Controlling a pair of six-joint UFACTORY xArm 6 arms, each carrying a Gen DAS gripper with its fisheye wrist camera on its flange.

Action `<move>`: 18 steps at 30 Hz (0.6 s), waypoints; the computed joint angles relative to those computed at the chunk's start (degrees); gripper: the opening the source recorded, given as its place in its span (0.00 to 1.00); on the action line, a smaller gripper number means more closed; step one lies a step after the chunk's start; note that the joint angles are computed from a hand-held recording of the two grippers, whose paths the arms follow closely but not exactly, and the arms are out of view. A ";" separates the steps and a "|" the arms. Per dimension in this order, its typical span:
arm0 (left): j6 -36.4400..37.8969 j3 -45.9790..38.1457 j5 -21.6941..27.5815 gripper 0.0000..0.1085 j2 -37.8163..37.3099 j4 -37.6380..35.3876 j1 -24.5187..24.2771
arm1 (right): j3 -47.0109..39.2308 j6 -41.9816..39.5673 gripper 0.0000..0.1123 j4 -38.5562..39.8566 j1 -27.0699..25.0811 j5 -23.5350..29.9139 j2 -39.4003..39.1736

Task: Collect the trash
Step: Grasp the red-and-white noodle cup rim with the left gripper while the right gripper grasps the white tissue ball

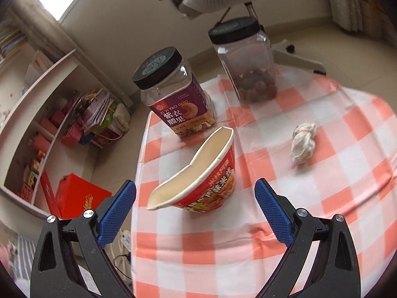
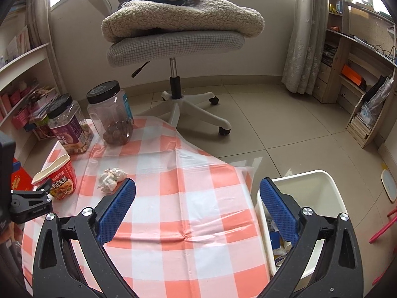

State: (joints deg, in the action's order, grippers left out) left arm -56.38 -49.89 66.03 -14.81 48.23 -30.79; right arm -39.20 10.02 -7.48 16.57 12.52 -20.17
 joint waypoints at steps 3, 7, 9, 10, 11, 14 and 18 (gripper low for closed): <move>8.16 -0.60 -3.06 0.86 2.52 -1.65 3.28 | -0.85 3.91 0.85 -4.81 1.13 -0.03 1.81; 14.22 -2.28 -4.12 0.86 7.16 -2.89 6.02 | -2.18 4.38 0.85 -6.13 2.50 0.39 4.57; 14.58 -1.65 -5.62 0.86 7.83 -2.72 7.39 | -3.72 1.75 0.85 -3.97 3.67 2.32 6.63; 14.83 -0.83 -7.23 0.85 7.40 -3.43 8.27 | -4.86 -0.37 0.85 -1.65 4.37 3.42 7.93; 15.21 0.30 -9.18 0.77 6.71 -4.24 9.16 | -6.08 -2.04 0.85 0.48 4.93 4.39 9.26; 16.15 3.72 -13.15 0.45 4.10 -6.92 11.14 | -11.78 -5.95 0.85 7.91 6.98 8.86 14.51; 14.61 10.29 -18.86 0.31 -2.42 -10.11 14.05 | -22.13 -7.66 0.85 18.49 9.84 16.29 24.21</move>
State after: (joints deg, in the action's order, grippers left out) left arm -41.77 -39.61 47.16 -17.23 38.12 -16.74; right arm -61.33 2.36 11.01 26.41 28.81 4.05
